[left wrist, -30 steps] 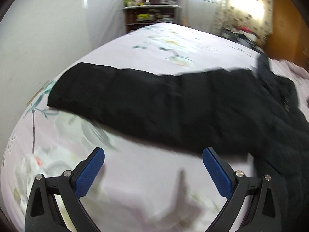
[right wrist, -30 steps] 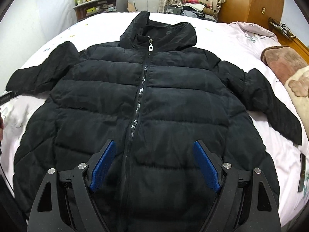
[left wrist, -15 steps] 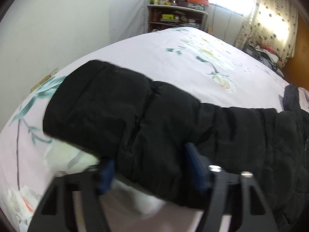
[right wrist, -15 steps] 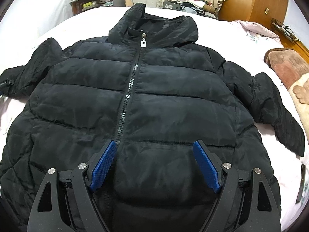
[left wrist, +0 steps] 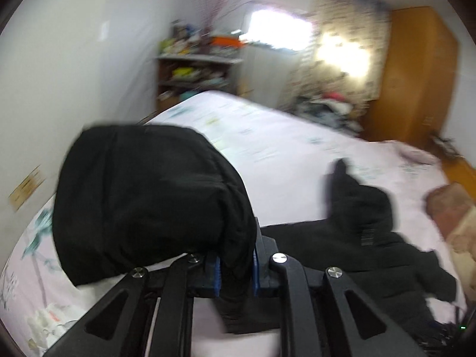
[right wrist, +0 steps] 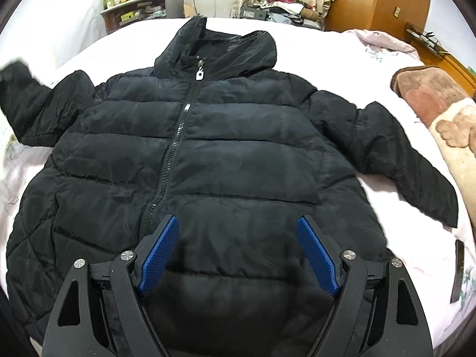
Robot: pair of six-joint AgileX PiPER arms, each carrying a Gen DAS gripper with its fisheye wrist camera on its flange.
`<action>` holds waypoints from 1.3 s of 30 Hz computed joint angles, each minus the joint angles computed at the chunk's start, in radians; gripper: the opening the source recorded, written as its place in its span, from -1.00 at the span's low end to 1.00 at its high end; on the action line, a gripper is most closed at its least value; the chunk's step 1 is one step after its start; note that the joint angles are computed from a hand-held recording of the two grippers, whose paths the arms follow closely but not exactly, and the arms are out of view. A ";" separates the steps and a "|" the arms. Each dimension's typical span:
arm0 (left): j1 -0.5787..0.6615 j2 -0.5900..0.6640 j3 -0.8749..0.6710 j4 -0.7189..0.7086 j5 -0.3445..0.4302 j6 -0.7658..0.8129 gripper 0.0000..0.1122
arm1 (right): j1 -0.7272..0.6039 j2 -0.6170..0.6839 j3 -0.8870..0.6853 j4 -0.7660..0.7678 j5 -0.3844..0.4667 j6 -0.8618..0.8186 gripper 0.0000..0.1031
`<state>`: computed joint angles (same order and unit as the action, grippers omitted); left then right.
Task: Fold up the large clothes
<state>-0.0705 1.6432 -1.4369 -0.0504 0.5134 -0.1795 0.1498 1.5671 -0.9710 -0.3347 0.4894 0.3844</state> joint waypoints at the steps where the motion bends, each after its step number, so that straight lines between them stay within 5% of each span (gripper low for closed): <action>1: -0.027 -0.007 -0.020 -0.015 0.013 0.013 -0.73 | -0.007 -0.018 0.011 -0.006 -0.001 0.001 0.58; 8: -0.281 0.089 -0.208 -0.048 0.082 0.033 -0.73 | -0.135 -0.133 0.082 0.140 -0.021 -0.166 0.58; 17: -0.491 0.424 -0.473 -0.113 0.161 0.020 -0.73 | -0.378 -0.159 0.146 0.412 -0.050 -0.477 0.58; 19: -0.523 0.495 -0.530 -0.068 0.182 -0.013 -0.63 | -0.416 -0.157 0.157 0.467 -0.055 -0.543 0.58; 22: -0.545 0.561 -0.569 -0.107 0.216 0.015 -0.21 | -0.458 -0.147 0.166 0.533 -0.062 -0.614 0.58; 24: -0.548 0.571 -0.574 -0.138 0.230 0.031 0.17 | -0.478 -0.138 0.163 0.579 -0.061 -0.654 0.58; 29: -0.525 0.426 -0.396 -0.318 0.122 0.201 0.46 | -0.486 -0.142 0.139 0.644 -0.064 -0.693 0.58; 33: -0.473 0.335 -0.304 -0.389 0.072 0.289 0.49 | -0.444 -0.146 0.103 0.658 -0.077 -0.668 0.58; 37: -0.412 0.317 -0.272 -0.124 0.042 0.102 0.49 | -0.369 -0.078 0.026 0.637 -0.094 -0.618 0.55; 39: -0.362 0.343 -0.267 -0.016 0.055 0.000 0.41 | -0.334 -0.016 -0.030 0.616 -0.099 -0.602 0.24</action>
